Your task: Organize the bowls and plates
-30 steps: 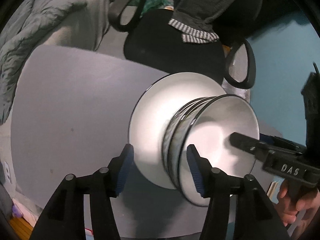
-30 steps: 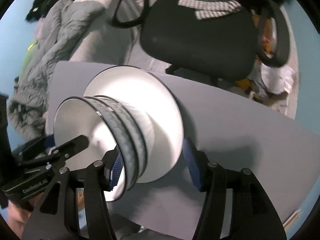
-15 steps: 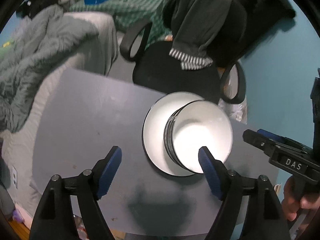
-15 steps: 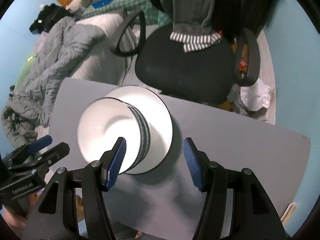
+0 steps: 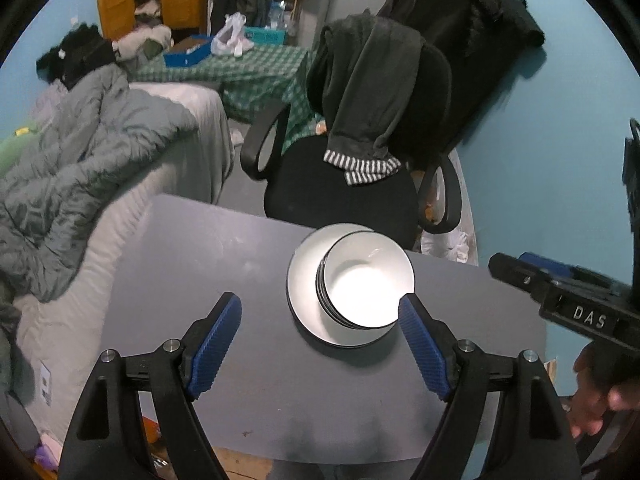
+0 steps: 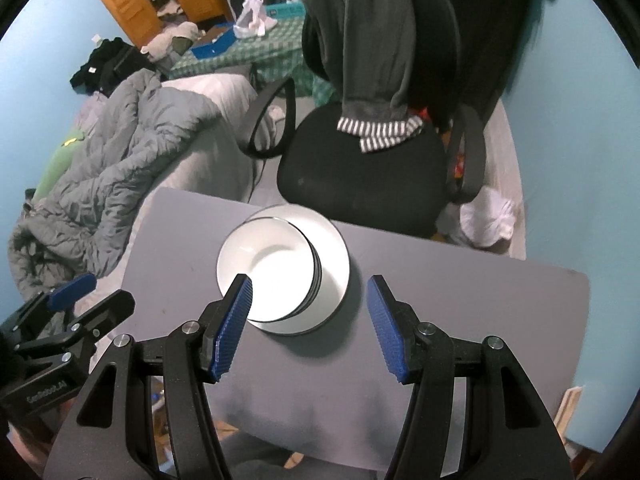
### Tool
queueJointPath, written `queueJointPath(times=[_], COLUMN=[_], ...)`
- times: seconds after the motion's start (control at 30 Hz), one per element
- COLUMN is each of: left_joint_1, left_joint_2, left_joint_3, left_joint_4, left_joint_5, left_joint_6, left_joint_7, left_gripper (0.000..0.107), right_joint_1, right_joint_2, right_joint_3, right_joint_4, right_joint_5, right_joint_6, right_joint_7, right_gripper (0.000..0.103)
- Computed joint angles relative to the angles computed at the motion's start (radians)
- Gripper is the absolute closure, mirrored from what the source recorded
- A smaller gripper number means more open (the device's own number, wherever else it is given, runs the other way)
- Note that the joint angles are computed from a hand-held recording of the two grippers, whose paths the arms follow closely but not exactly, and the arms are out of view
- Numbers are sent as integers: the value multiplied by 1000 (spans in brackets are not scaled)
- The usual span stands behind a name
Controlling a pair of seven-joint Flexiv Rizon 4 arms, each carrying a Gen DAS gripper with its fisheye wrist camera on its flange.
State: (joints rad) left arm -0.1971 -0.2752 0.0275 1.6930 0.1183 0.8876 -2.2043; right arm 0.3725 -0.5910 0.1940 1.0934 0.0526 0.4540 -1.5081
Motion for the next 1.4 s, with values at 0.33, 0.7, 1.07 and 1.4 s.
queueJointPath(times=[0.33, 0.7, 1.07, 1.4], left_joint_1=[-28, -9, 4, 13], left_joint_2=[60, 117, 129, 131], left_joint_3=[3, -17, -26, -27], left_joint_4=[-51, -47, -35, -20], left_joint_5=[134, 123, 123, 93], left_joint_6=[-61, -43, -39, -28], left_joint_7=[-31, -31, -23, -6], left_gripper=[20, 20, 19, 19], right_joint_1=[12, 18, 26, 27], right_joint_2=[84, 148, 170, 173], right_joint_3=[-17, -15, -15, -14], right_joint_4=[65, 111, 134, 140], right_joint_5=[-52, -78, -109, -112], right_joint_6=[76, 125, 158, 162], right_joint_7=[62, 110, 127, 133], right_gripper=[45, 45, 45, 45])
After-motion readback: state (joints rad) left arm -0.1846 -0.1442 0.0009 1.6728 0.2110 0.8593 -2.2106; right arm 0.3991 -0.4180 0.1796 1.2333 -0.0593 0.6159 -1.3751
